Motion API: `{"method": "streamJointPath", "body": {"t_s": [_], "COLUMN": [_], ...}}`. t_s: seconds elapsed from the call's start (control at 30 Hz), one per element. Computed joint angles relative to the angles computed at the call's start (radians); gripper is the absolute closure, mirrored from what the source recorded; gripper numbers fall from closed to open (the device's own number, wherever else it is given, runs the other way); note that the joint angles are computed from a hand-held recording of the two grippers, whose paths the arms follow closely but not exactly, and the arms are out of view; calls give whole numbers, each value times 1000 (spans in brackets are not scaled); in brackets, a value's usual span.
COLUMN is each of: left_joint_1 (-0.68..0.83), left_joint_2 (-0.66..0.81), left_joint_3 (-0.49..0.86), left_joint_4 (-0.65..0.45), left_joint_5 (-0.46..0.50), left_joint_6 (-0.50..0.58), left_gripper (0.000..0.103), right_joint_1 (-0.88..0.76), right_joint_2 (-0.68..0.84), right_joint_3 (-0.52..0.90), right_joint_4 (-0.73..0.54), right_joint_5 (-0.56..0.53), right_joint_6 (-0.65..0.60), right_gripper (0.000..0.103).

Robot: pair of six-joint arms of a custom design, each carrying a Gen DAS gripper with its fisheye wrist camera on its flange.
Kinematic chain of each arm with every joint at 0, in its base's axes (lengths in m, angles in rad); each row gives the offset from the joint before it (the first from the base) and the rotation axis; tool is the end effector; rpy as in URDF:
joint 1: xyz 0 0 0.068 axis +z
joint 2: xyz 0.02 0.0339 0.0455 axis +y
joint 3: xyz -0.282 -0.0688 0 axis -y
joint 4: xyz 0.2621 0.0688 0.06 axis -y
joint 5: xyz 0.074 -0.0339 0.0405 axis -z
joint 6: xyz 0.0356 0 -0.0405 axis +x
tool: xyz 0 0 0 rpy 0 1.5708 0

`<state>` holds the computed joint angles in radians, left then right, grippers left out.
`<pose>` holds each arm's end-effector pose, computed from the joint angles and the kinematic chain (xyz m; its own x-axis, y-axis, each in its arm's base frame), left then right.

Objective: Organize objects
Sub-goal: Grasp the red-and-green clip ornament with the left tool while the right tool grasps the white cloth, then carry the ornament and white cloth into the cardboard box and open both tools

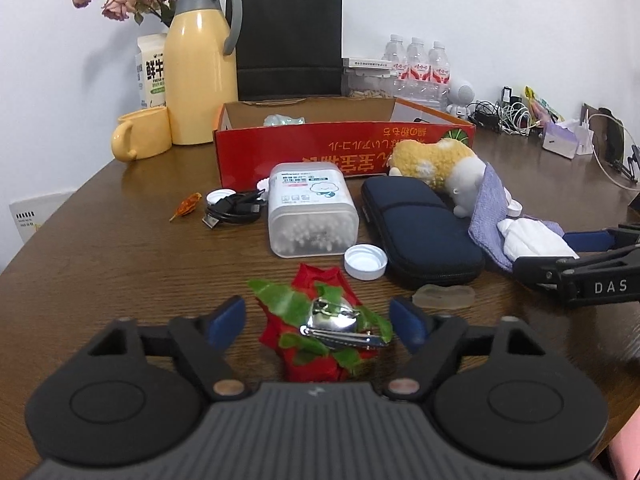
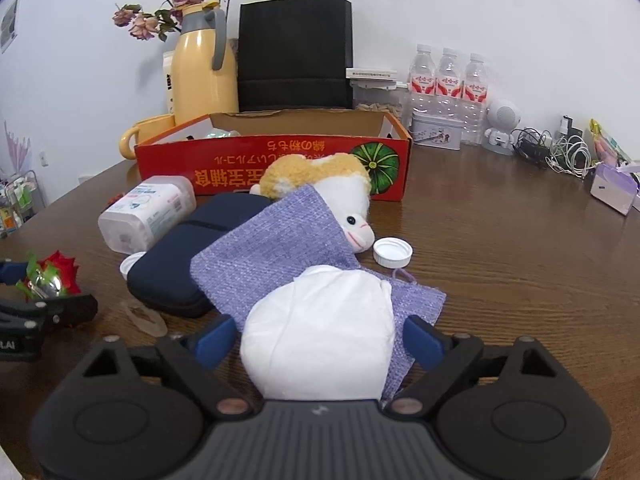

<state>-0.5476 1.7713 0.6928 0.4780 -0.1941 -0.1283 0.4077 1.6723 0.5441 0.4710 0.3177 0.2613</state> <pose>0.2962 -0.1726 0.1257 -0.5264 0.1740 -0.8322 0.3102 0.9507 0.0025 0.2802 0.1089 0.1170 -0.5804 0.0166 -0.8141 0.0003 0.9998 0.0202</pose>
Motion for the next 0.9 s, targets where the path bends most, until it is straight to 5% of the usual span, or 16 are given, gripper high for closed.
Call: {"method": "streamJointPath", "body": {"t_s": [0.23, 0.9], "left_joint_1": [12, 40], "left_joint_2": [-3, -64], "left_joint_3": [4, -4], "left_joint_4": [-23, 19], "left_joint_5": [39, 67], "left_joint_6": [-5, 4], "left_gripper": [44, 46], "right_joint_1": [13, 43], "right_joint_2": [5, -97], "right_joint_3": [4, -15], "right_joint_4": [-11, -5], "right_joint_5": [18, 60], "right_joint_6": [-11, -58], "right_gripper": [25, 30]}}
